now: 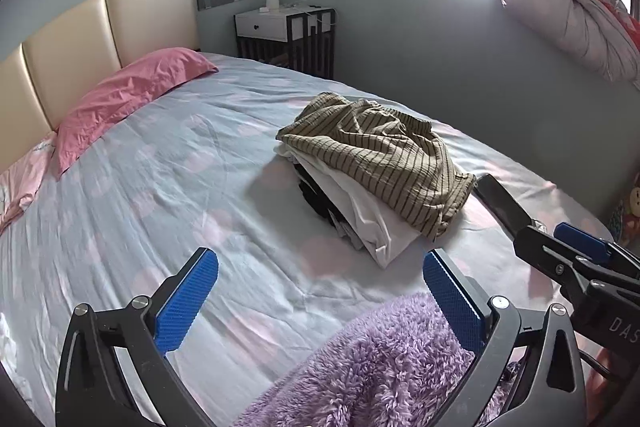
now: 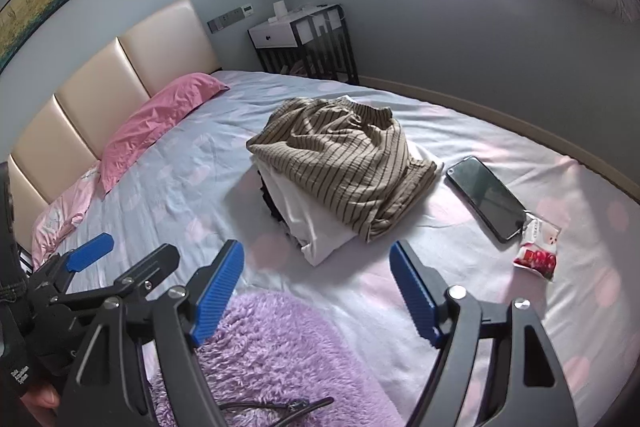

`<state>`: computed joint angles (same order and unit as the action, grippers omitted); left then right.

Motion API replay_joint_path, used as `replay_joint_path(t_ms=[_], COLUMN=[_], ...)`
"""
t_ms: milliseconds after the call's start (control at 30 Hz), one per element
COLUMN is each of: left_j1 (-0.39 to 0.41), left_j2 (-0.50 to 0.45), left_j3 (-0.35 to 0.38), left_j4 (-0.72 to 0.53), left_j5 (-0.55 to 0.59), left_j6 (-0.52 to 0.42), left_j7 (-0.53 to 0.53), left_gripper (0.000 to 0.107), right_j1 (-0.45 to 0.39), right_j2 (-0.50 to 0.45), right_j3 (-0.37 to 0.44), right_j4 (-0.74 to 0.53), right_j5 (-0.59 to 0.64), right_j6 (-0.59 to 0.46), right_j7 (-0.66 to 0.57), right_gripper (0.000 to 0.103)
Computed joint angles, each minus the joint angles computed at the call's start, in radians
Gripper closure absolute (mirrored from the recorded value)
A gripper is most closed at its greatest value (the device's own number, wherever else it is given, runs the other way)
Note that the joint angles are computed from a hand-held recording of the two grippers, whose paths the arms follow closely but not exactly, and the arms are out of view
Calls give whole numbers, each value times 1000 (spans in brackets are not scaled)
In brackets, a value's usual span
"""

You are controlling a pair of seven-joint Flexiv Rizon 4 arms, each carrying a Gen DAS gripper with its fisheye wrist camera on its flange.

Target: Fold clothes

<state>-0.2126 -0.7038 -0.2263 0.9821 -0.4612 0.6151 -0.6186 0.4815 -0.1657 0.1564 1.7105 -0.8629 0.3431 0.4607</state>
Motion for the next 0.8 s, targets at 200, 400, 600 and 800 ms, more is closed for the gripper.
replay_joint_path(t_ms=[200,400,600,800], left_j1=[1,3,2,3], left_j2=[-10,-12,-12,-17], left_j3=[2,2,3,5], left_j4=[-17,-23,-24,-34], left_j5=[-3,-1,-2,1], left_j6=[-10,-31,-30,-36], left_j7=[-21,-25,-33,-44], left_gripper=[4,4,4,4], right_j1=[8,2,9,4], right_j2=[-14,-11,-6,-2], right_j3=[2,-4,-2,1], right_j4=[-30,-15,-21,-16], right_j5=[52,26,25,36], right_j6=[-41,-7,-56,-65], right_j7=[-47,-69,-48,-31], right_gripper=[28,16,1,1])
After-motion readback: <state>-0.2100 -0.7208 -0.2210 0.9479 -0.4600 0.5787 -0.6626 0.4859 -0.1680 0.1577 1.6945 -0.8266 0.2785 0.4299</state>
